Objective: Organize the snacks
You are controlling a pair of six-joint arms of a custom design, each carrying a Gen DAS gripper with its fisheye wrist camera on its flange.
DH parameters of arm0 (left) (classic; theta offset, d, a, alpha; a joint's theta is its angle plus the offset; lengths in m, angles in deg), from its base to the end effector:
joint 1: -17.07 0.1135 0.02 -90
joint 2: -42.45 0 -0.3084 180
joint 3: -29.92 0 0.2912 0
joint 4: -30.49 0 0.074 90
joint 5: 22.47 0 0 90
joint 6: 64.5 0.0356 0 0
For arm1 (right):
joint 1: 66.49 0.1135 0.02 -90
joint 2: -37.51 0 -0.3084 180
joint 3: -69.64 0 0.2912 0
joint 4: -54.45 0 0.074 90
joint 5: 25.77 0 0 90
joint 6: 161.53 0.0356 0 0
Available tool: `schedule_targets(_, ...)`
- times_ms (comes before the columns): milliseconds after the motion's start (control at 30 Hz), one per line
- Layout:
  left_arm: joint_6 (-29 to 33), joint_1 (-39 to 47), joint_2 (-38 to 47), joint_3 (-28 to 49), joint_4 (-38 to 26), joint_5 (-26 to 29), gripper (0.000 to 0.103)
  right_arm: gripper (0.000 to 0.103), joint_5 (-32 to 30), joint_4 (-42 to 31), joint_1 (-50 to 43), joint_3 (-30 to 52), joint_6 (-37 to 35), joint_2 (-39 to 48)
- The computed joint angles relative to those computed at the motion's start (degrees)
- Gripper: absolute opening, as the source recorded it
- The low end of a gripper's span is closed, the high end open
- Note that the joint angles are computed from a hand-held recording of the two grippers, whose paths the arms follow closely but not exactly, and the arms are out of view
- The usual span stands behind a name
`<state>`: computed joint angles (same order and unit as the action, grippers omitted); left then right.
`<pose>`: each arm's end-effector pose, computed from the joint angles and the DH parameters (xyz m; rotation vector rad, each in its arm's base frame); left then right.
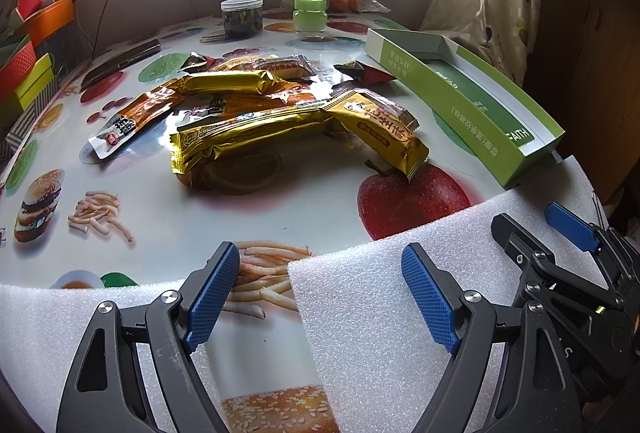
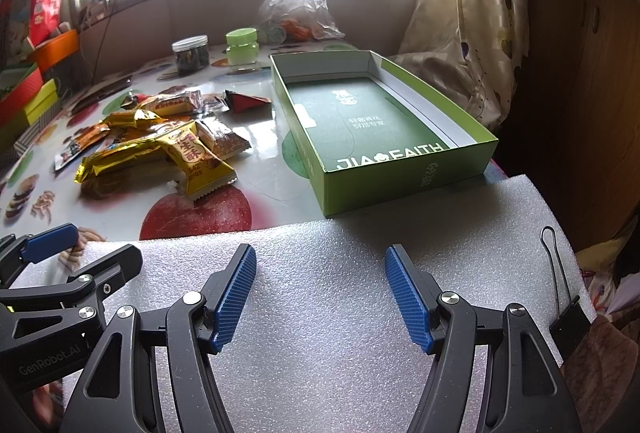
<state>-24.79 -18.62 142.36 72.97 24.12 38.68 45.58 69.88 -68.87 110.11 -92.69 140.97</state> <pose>0.2371 -0.1492 0.0796 -0.4629 2.4260 0.0638 0.2969 -0.0009 0.0745 -0.5309 2.2925 0.1915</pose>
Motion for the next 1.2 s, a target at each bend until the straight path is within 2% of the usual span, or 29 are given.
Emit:
schedule_targets(133, 0.9, 0.7, -0.4, -0.1, -0.1, 1.1, 0.083, 0.067, 0.1, -0.4, 0.0, 0.2, -0.4, 0.0)
schedule_targets(267, 2.5, 1.6, -1.3, -0.5, 0.0, 2.8, 0.083, 0.067, -0.2, -4.2, 0.1, 1.8, -1.6, -0.6)
schedule_targets(400, 2.7, 3.0, -2.7, -0.9, -1.2, 5.1, 0.083, 0.067, -3.1, -7.6, -0.2, 2.8, -3.9, -1.7)
schedule_targets(567, 3.5, 6.1, -6.2, -2.6, -2.0, 9.0, 0.083, 0.067, -3.6, -9.5, 2.2, 3.5, -5.8, -3.2)
schedule_targets(767, 5.7, 10.1, -11.3, -4.0, -3.5, 7.9, 0.083, 0.067, -5.4, -14.4, 5.4, 8.0, -6.8, -2.9)
schedule_targets(900, 10.0, 14.9, -11.5, -3.2, -3.1, 9.0, 0.083, 0.065, -6.1, -17.0, 8.1, 11.5, -7.7, -1.0)
schedule_targets(1133, 24.1, 19.9, -7.6, 0.8, -1.7, 12.1, 0.083, 0.062, -5.9, -21.1, 11.0, 17.3, -7.9, 3.6)
schedule_targets(1200, 25.7, 20.7, -6.6, 1.9, -2.3, 11.8, 0.083, 0.061, -5.8, -22.1, 11.5, 18.6, -8.1, 4.7)
